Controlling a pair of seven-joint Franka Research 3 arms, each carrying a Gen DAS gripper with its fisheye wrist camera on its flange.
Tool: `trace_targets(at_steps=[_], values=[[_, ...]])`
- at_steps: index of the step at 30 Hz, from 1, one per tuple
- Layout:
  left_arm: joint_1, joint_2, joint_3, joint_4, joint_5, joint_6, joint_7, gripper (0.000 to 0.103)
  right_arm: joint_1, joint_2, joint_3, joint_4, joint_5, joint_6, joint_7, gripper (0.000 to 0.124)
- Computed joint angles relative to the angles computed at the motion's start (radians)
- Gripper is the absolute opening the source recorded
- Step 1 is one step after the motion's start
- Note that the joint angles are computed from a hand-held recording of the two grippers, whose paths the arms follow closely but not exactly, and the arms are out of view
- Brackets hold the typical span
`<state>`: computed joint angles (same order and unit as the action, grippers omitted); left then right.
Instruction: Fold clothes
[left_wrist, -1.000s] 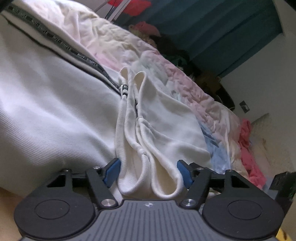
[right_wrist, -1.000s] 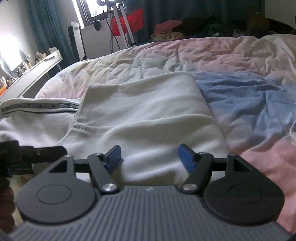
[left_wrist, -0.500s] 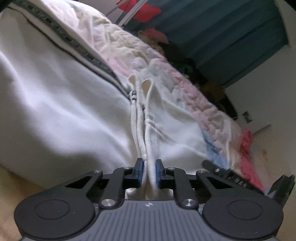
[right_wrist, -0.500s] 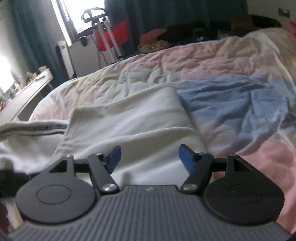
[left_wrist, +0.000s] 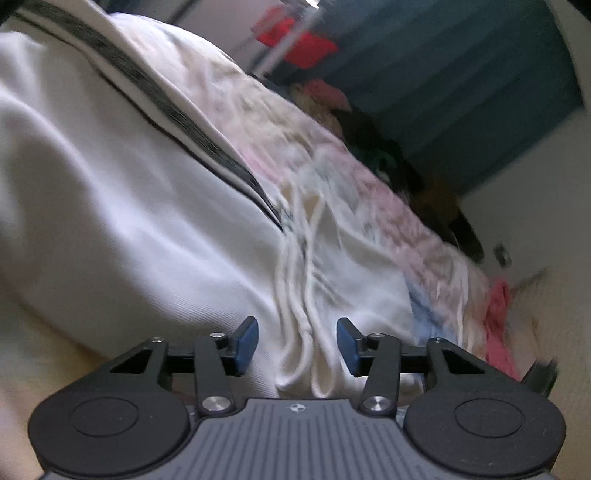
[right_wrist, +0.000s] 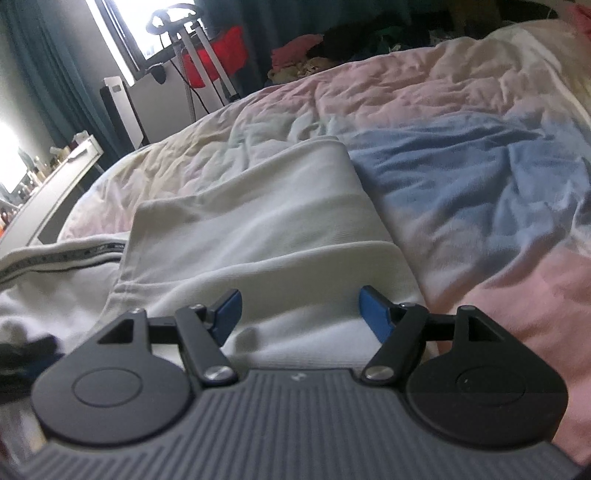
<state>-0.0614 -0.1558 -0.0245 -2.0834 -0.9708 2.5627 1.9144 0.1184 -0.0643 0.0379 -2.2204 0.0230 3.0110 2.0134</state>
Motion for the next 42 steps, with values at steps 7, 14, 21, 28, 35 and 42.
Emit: trace_targets(at_steps=[7,14,21,28,35,42], values=[[0.161,-0.07,-0.048,-0.056,0.555,0.165,-0.596,0.07,-0.002,-0.003,-0.001,-0.001,-0.013,-0.003,0.0,0.073],[0.299,-0.09,-0.03,-0.092,0.954,0.202,-0.929,0.07,-0.003,-0.002,0.001,-0.001,0.005,0.001,0.007,0.073],[0.038,-0.063,0.234,-0.166,0.457,0.395,-0.508,0.079,-0.024,0.007,0.015,0.01,-0.141,-0.006,0.121,0.073],[-0.151,0.025,0.386,-0.04,-0.403,0.417,0.074,0.081,-0.041,0.021,0.021,0.038,-0.41,-0.04,0.299,0.073],[-0.05,0.119,0.369,0.037,-0.559,0.282,-0.108,0.091,-0.017,0.008,0.001,0.037,-0.485,-0.047,0.349,0.074],[-0.002,0.233,0.343,0.097,0.248,0.383,-0.643,0.047,-0.006,-0.017,0.041,0.0,-0.374,-0.004,0.145,0.073]])
